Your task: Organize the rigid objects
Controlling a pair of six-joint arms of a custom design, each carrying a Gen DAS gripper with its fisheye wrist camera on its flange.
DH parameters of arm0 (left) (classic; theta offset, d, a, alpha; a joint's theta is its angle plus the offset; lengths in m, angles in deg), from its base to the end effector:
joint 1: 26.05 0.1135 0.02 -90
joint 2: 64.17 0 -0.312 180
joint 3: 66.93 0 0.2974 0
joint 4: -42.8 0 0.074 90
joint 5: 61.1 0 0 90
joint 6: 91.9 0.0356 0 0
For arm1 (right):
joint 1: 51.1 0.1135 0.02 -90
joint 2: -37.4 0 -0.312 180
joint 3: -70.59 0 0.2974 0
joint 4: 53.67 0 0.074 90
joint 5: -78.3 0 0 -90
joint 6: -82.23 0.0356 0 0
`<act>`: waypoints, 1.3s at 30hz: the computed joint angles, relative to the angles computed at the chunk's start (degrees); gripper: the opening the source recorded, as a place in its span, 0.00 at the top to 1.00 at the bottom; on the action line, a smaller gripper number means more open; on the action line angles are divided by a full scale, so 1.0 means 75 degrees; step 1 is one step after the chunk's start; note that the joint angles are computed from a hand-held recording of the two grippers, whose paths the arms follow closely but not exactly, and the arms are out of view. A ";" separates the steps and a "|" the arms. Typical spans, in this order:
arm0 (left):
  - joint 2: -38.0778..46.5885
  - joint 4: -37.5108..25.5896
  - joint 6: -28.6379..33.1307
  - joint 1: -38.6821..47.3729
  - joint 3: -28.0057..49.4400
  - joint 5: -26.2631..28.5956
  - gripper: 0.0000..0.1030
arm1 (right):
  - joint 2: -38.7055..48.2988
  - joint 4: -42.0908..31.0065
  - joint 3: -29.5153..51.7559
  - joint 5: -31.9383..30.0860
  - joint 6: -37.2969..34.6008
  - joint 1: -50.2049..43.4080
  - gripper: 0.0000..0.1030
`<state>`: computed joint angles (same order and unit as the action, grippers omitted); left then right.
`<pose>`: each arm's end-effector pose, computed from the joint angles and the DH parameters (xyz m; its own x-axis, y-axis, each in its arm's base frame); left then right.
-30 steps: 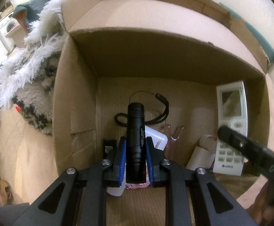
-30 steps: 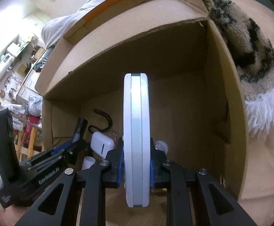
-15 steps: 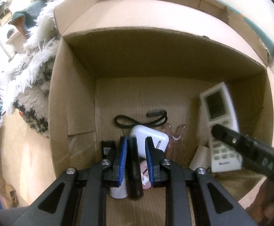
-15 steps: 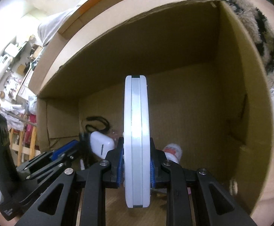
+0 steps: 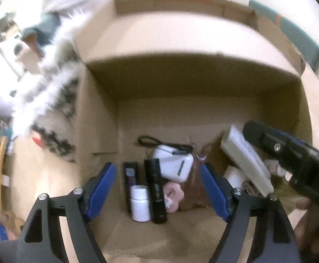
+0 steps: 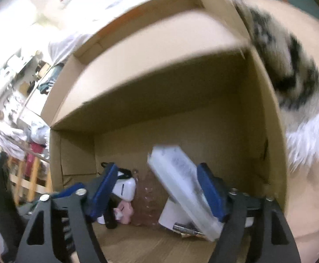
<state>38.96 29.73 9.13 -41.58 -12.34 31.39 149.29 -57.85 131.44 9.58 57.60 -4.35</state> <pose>0.3271 -0.0925 0.0981 -0.7770 0.4143 -0.4740 0.4443 0.8943 0.0535 0.2728 0.2712 0.0837 -0.7226 0.4681 -0.5087 0.2878 0.8727 0.3943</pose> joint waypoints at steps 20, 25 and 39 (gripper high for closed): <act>-0.2152 -0.1340 0.0459 0.1335 -0.0694 0.0698 0.25 | -0.1423 0.0066 -0.1099 0.0516 0.1347 0.0783 0.00; -0.3148 -0.1684 0.0904 0.2081 -0.0958 0.1227 0.21 | -0.1842 -0.1383 -0.0724 0.1220 0.1777 0.1529 0.00; -0.5622 -0.2507 0.2457 0.4407 -0.1876 0.3913 0.02 | -0.1854 -0.5063 0.1079 0.3742 0.3264 0.3631 0.00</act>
